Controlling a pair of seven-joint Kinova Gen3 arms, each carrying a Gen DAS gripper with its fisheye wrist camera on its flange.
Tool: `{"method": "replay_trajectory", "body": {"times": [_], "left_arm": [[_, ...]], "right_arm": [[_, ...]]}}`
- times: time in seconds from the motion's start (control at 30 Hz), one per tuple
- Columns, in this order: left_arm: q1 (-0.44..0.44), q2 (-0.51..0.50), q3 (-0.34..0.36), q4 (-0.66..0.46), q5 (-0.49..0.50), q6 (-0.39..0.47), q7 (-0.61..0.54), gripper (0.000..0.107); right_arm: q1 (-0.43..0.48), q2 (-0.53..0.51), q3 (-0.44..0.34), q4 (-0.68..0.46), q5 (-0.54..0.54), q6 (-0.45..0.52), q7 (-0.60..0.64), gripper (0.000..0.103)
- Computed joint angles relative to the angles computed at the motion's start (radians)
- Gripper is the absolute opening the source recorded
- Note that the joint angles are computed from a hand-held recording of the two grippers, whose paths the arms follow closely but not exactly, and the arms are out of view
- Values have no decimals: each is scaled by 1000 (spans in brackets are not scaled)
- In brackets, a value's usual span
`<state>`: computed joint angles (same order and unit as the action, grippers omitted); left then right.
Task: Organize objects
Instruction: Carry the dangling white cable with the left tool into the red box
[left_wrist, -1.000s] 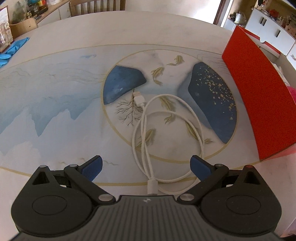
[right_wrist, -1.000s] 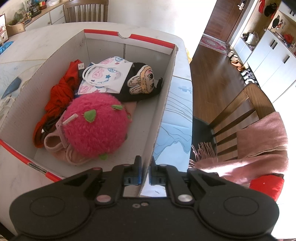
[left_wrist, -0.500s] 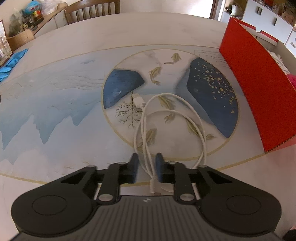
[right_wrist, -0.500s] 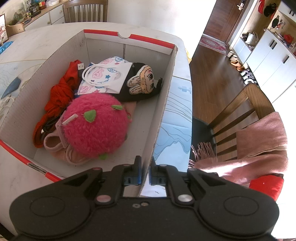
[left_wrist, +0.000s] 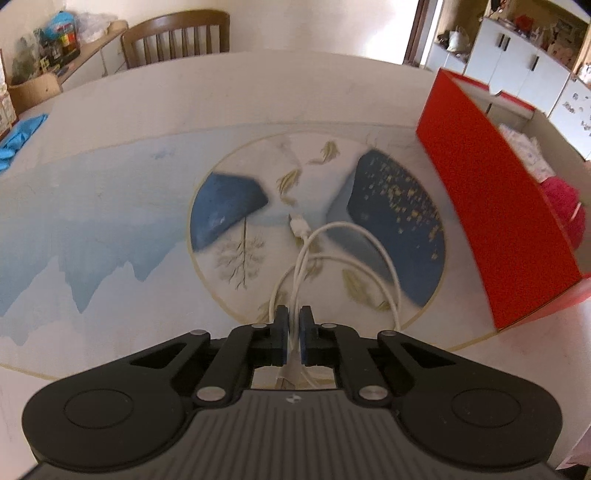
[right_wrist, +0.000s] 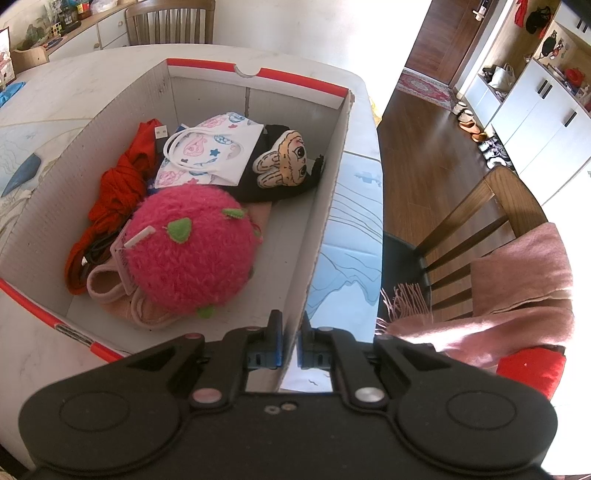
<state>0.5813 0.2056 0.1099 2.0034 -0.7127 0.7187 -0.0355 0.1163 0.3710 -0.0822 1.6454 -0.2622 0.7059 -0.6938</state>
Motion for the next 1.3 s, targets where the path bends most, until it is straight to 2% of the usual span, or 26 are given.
{"method": "replay_trajectory", "body": {"times": [0.53,0.83,1.07,1.3], "left_arm": [[-22,-81,35,-73,-107,5,-58,5],[-56,-91,55,-186,-144,-14,-184,5],[-52,-22,33,-313,-107,-73,-330,5],[-40,95,8,-455,16,-127,-510,5]], "right_arm": [[-1,0,1,0,1,-1,1,6],[-4,-1,2,1,4,-2,1,6],[-5,0,0,3,2,-5,0,6],[-3,0,-2,4,-1,-7,2,6]]}}
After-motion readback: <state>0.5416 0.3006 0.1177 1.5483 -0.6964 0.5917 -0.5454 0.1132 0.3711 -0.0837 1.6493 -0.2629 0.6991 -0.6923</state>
